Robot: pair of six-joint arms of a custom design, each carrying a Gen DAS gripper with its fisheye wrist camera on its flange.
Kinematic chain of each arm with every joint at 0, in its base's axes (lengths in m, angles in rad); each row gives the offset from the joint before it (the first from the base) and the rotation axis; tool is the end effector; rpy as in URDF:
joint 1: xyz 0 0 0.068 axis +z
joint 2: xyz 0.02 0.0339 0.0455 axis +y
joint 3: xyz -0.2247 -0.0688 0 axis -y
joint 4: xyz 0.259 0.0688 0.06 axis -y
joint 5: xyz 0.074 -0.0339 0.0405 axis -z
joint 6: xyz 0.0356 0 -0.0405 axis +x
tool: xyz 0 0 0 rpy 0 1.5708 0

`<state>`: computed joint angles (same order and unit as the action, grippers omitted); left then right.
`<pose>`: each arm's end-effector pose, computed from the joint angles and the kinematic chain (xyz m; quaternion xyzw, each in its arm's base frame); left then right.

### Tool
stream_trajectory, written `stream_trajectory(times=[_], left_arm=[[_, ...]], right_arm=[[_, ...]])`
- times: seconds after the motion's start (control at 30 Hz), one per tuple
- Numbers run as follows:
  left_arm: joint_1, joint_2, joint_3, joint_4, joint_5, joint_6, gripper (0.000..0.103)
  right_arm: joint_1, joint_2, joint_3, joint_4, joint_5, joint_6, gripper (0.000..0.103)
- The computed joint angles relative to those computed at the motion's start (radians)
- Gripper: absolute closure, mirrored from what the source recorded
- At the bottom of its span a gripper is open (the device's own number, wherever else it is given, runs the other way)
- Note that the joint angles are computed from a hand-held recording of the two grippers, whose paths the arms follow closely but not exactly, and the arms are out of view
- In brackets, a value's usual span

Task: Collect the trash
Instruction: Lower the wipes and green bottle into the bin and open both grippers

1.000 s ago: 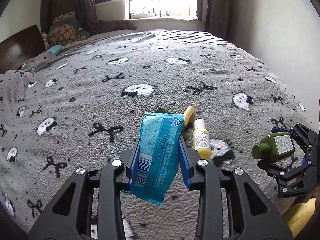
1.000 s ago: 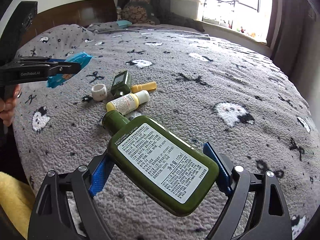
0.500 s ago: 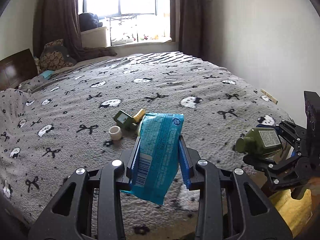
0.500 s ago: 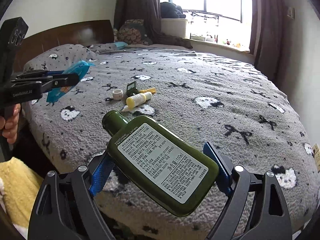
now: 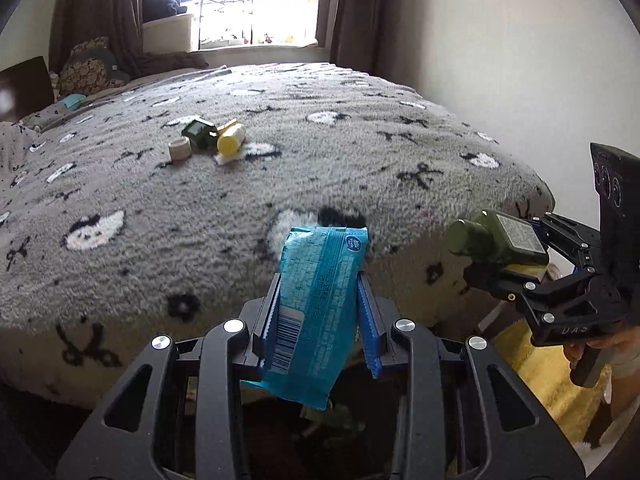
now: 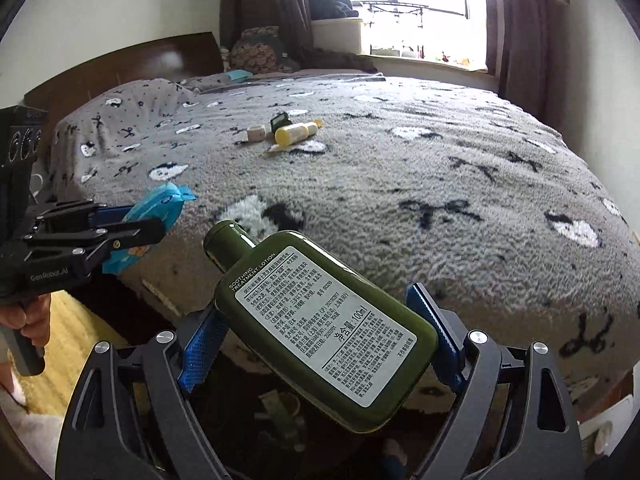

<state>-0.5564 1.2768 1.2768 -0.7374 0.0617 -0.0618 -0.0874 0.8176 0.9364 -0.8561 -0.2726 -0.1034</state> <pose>0.2493 -0.1576 0.3149 0.2358 0.8831 -0.1499 0.3768 0.1966 -0.0076 0.2949 -0.0622 0.9055 0.0855 0.4110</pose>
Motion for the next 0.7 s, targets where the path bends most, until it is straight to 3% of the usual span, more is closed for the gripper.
stream_trajectory(times=[0.3, 0.5, 0.7], left_arm=[[0.0, -0.033, -0.256, 0.019, 0.04, -0.047, 0.07], [0.031, 0.094, -0.351, 0.069, 0.103, -0.082, 0.07], [0.028, 0.209, -0.352, 0.067, 0.129, -0.076, 0.07]], right_arm=[[0.099, -0.045, -0.209, 0.013, 0.055, 0.099, 0.016], [0.161, 0.034, -0.283, 0.061, 0.098, 0.138, 0.016], [0.179, 0.172, -0.27, 0.059, 0.092, 0.154, 0.016]])
